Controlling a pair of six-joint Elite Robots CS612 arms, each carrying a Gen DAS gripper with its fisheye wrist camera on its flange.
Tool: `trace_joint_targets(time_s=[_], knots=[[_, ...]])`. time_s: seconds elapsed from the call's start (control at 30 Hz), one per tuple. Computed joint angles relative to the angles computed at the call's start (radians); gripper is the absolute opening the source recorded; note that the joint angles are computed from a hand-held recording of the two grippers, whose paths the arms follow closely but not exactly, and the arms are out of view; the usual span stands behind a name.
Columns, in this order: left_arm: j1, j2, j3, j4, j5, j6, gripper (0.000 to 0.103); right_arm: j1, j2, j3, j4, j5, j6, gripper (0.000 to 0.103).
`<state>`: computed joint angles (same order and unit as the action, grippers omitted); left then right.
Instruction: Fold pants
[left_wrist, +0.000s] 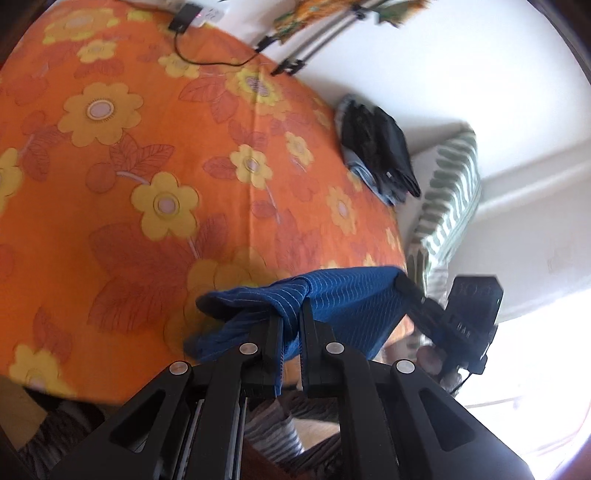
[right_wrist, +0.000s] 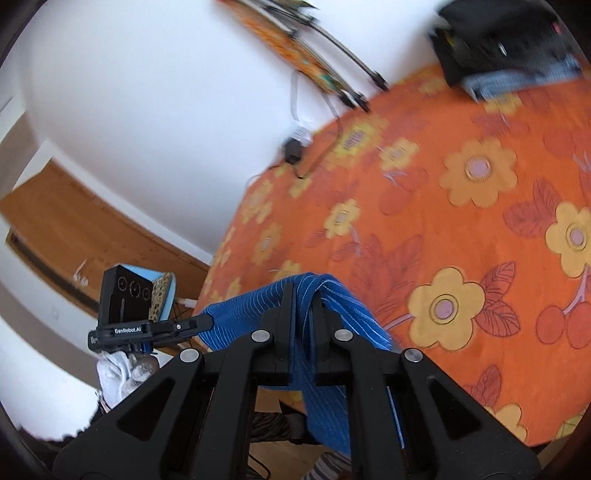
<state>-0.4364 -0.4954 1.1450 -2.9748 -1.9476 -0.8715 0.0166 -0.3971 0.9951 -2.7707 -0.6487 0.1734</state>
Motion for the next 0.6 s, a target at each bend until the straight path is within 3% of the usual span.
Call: trace_joint_targets(time_s=[0.2,0.4,0.6], knots=[[0.033,0.107,-0.184,0.100,-0.008,-0.037,0.006,0.010,0.119,-0.233,0.190,-0.019,0.015,0.006],[0.046,0.178,-0.322,0.215,0.025,-0.003,0.006,0.022,0.234,-0.452,0.325,-0.057,0.033,0.006],[0.037,0.198,-0.394,0.329,0.161,0.108,0.006,0.033,0.321,-0.634,0.480,-0.112,-0.020,0.009]])
